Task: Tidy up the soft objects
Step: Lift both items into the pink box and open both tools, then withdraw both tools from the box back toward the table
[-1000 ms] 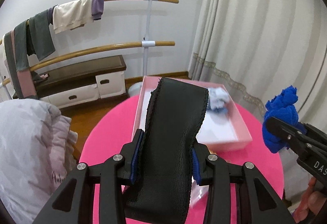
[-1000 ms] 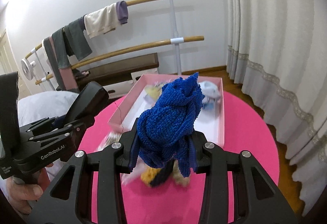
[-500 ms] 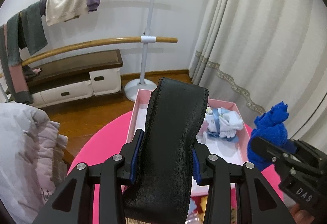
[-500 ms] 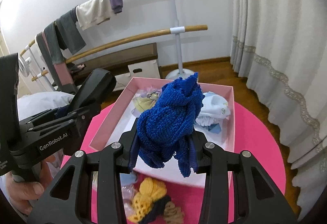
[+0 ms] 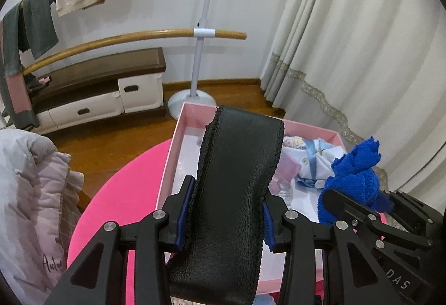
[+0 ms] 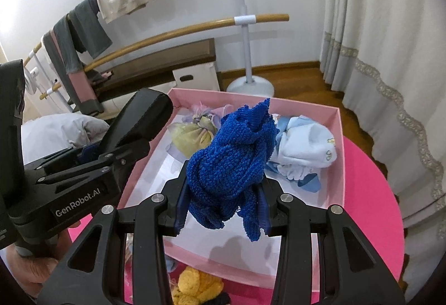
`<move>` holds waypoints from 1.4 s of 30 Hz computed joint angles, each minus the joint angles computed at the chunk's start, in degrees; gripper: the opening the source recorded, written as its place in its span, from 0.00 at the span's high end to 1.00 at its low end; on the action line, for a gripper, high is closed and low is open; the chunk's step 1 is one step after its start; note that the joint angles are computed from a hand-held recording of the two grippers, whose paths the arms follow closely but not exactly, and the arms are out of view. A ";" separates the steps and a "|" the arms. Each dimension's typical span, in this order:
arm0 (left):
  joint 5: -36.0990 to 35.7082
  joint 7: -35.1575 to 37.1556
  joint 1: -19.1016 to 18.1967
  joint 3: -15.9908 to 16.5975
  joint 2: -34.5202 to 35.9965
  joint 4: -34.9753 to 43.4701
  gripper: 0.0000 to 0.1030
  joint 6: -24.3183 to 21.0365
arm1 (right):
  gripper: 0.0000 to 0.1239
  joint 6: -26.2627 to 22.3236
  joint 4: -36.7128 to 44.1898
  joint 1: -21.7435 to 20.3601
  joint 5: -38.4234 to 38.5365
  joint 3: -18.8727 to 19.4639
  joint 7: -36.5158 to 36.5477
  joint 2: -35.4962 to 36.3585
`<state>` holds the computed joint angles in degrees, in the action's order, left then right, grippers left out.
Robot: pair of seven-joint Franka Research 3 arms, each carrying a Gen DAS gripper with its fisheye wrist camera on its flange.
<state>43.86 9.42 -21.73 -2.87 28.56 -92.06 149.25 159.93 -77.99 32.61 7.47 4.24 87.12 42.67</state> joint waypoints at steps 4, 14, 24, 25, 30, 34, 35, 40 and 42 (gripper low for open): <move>-2.18 2.46 0.86 -0.28 2.79 3.24 0.57 -0.86 | 0.70 -1.30 1.60 -0.14 0.14 0.07 0.01 1.25; -1.17 1.70 -0.84 1.56 3.22 3.69 0.34 -1.53 | 0.61 -3.07 4.14 0.37 -0.07 -0.43 1.61 3.25; 12.01 -13.56 -4.27 1.95 -5.89 -7.29 0.04 -5.57 | 0.17 3.40 -2.76 0.47 0.63 -0.90 4.47 -0.86; 13.52 -14.69 -4.55 1.54 -6.64 -7.82 0.00 -7.10 | 0.17 4.22 -3.80 0.79 0.58 -1.29 5.12 -1.55; 17.81 -18.27 -4.82 -2.01 -10.37 -11.04 0.00 -13.54 | 0.17 8.61 -9.11 2.27 -0.03 -2.98 8.11 -5.09; 20.15 -21.13 -4.92 -5.08 -13.72 -14.10 0.00 -17.63 | 0.17 12.31 -15.14 6.78 -3.08 -8.13 13.53 -9.24; 20.69 -21.76 -4.95 -5.77 -14.39 -14.70 0.00 -18.47 | 0.17 13.80 -17.15 7.82 -3.81 -9.18 14.75 -10.60; 22.67 -24.51 -5.49 -9.22 -18.46 -18.67 0.00 -21.75 | 0.17 20.29 -26.67 18.24 -8.99 -20.29 22.39 -16.87; 23.36 -25.44 -6.18 -10.69 -19.97 -20.04 0.00 -23.79 | 0.17 22.87 -30.72 24.83 -10.53 -27.18 25.14 -19.21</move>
